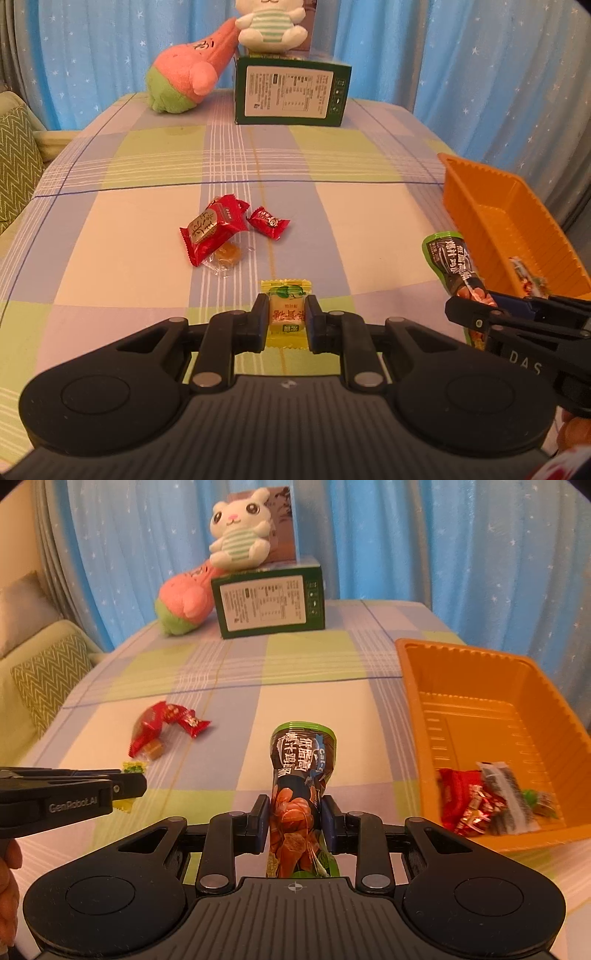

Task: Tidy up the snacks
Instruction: 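Carry both snacks over the orange tray and open both tools to drop them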

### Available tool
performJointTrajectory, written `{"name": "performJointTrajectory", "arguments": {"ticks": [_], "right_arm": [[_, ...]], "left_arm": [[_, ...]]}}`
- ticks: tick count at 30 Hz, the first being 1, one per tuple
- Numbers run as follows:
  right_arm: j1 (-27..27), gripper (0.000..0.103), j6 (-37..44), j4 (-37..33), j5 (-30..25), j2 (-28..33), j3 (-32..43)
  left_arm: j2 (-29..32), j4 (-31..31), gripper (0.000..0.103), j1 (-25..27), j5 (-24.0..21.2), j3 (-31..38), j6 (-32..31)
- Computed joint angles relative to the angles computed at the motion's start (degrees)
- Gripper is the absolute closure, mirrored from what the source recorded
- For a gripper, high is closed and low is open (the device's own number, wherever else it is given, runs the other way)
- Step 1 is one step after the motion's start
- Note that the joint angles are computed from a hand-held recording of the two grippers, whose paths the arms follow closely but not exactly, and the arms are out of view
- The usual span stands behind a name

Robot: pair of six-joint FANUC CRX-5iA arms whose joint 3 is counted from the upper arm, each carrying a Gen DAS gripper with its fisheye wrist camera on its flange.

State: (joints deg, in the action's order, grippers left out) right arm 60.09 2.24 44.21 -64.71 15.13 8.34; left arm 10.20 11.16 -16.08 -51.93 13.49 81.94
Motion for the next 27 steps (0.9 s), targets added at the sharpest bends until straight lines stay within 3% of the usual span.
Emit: {"name": "performJointTrajectory", "arguments": {"ticks": [15, 27], "right_arm": [[6.12, 0.073, -4.49, 3.94, -6.66, -4.02, -0.84], [9.36, 0.073, -7.35, 5.58, -10.65, -6.44, -2.63]], "left_arm": [[-8.17, 1.13, 0.085, -0.82, -1.81, -3.32, -0.35], [-11.17, 1.68, 0.085, -2.52, -2.08, -5.16, -1.14]]}}
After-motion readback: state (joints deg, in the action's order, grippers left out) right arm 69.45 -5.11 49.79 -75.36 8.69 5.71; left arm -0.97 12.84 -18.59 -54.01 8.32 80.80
